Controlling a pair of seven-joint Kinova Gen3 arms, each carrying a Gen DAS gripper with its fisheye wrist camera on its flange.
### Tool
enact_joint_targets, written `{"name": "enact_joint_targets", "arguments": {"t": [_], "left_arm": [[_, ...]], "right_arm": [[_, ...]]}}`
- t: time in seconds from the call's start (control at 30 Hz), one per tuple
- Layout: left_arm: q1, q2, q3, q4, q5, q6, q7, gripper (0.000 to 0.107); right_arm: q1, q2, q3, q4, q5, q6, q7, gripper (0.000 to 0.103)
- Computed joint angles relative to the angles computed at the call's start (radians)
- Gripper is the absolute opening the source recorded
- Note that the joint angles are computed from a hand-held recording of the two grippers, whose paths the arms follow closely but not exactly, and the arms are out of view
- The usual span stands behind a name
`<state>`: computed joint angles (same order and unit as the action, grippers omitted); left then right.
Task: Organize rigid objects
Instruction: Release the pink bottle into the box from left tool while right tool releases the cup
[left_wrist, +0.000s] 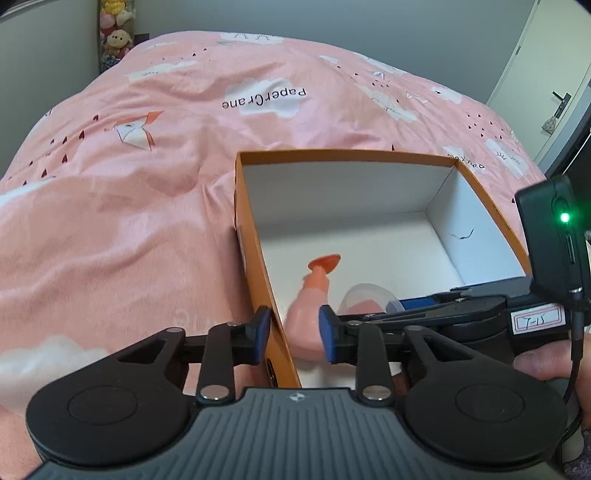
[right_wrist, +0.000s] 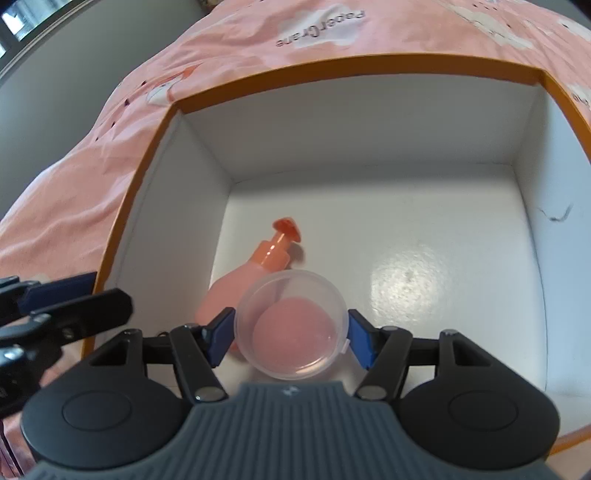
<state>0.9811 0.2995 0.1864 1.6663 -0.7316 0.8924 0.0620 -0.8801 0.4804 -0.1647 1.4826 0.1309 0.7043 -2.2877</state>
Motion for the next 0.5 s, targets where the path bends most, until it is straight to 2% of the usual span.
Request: {"name": "enact_joint_targets", "arguments": {"t": [0.13,0.33,0.4,0.5], "left_arm": [[0.002,0.001,0.001,-0.006,-0.002,0.013,0.000,0.024],[-0.018,-0.018,0.002,0.018,0.012,-0.026,0.009,0.024],[-0.029,-0.032,-0.002,0.038,0.012,-0.054,0.022,0.024],[-0.038,-0.040,-0.009,0.045,-0.006,-0.046,0.049,0.024]], "right_arm": [[0.011,0.012,-0.014,-0.015,-0.014,0.001,0.035,0.064],[0.043,0.039,-0.051,-0.054,-0.066,0.037,0.143,0.067],[0.041,0.042,-0.047,-0.068,-0.077,0.058,0.161,0.067],[0.019,0.030,-0.018,-0.085,-0.054,0.078,0.158,0.073]]}}
